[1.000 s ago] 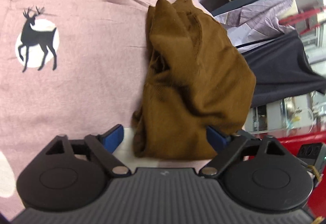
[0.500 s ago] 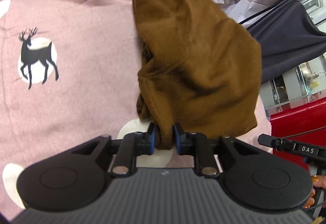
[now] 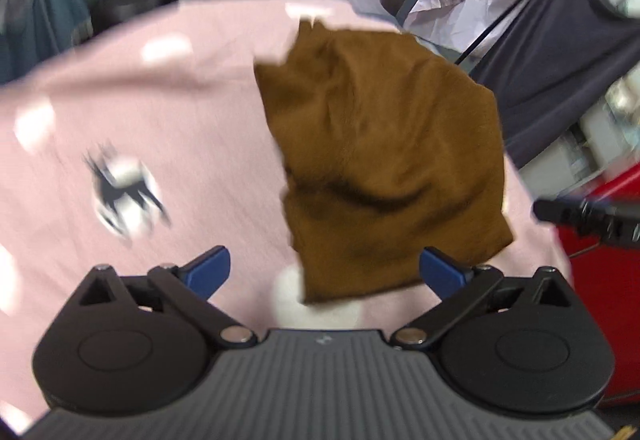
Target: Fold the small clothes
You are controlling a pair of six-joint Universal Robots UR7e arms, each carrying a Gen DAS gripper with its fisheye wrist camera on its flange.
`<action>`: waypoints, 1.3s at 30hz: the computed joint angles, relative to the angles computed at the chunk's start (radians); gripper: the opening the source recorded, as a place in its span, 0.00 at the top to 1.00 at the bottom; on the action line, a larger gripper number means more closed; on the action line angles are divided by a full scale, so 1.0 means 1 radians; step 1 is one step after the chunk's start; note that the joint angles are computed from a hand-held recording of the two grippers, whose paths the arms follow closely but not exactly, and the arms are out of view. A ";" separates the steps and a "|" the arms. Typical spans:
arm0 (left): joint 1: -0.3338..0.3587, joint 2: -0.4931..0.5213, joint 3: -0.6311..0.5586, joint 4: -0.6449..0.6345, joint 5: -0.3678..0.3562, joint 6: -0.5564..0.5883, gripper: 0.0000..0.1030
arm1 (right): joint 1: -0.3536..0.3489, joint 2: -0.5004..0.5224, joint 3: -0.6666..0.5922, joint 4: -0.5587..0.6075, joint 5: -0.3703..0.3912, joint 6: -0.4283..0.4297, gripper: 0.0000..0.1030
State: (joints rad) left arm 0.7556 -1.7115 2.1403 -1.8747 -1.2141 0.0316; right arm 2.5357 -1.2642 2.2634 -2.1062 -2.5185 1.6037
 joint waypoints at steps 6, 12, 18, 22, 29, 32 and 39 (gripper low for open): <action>-0.148 -0.001 -0.012 0.045 0.195 0.005 0.00 | -0.008 0.031 -0.106 0.141 0.005 -0.097 0.00; -0.184 0.002 -0.038 0.112 0.201 -0.011 0.00 | -0.003 0.053 -0.158 0.236 0.015 -0.084 0.00; -0.193 0.000 -0.020 0.087 0.163 -0.003 0.00 | 0.007 0.084 -0.196 0.312 0.040 -0.074 0.00; -0.232 -0.028 0.025 0.066 0.193 0.020 0.00 | 0.011 0.108 -0.214 0.354 0.043 -0.077 0.00; -0.247 -0.033 0.037 0.071 0.216 0.026 0.00 | 0.012 0.120 -0.230 0.382 0.054 -0.072 0.00; -0.247 -0.026 0.038 0.077 0.230 0.043 0.00 | 0.015 0.135 -0.253 0.427 0.049 -0.067 0.00; -0.253 -0.016 0.039 0.113 0.247 0.044 0.00 | 0.010 0.151 -0.275 0.446 0.081 -0.112 0.00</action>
